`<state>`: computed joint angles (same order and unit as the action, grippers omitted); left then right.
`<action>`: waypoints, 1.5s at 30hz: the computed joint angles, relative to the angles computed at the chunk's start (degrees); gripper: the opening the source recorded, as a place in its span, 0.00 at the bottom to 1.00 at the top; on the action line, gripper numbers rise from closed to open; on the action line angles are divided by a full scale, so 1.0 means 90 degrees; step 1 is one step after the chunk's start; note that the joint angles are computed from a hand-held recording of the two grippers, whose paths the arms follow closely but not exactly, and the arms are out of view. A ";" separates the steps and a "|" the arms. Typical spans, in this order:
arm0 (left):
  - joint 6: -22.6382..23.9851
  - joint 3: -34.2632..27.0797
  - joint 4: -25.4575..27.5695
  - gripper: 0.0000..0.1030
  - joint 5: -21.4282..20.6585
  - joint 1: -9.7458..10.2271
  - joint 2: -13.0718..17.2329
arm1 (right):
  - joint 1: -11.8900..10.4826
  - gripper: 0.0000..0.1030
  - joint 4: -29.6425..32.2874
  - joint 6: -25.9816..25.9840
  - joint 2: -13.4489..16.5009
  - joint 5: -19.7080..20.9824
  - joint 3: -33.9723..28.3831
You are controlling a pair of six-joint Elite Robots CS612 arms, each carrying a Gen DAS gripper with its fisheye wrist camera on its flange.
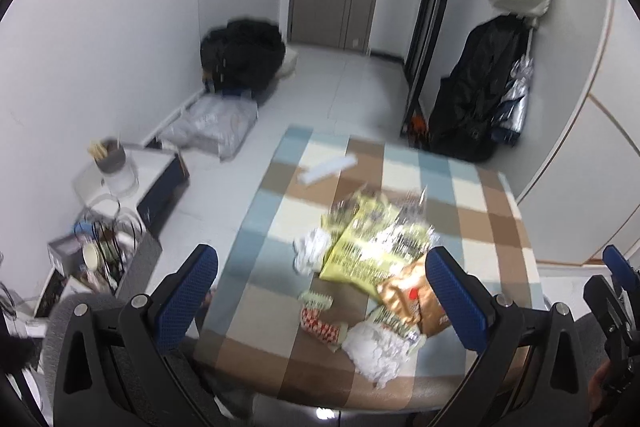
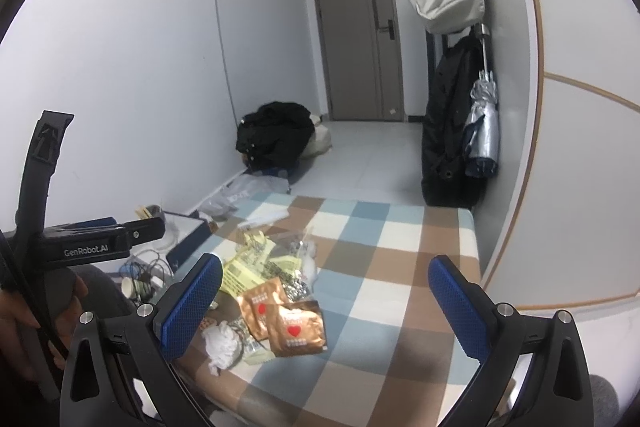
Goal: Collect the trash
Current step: 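Grasp the red-checkered wrapper with the left tool while the right tool grasps the brown packet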
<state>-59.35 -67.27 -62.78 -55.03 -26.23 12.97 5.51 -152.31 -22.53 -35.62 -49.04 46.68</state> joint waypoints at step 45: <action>-0.0098 0.0969 0.0865 0.15 -0.2814 0.0530 -0.0308 | 0.0077 1.00 0.2936 -0.0479 0.0804 -0.0033 -0.1495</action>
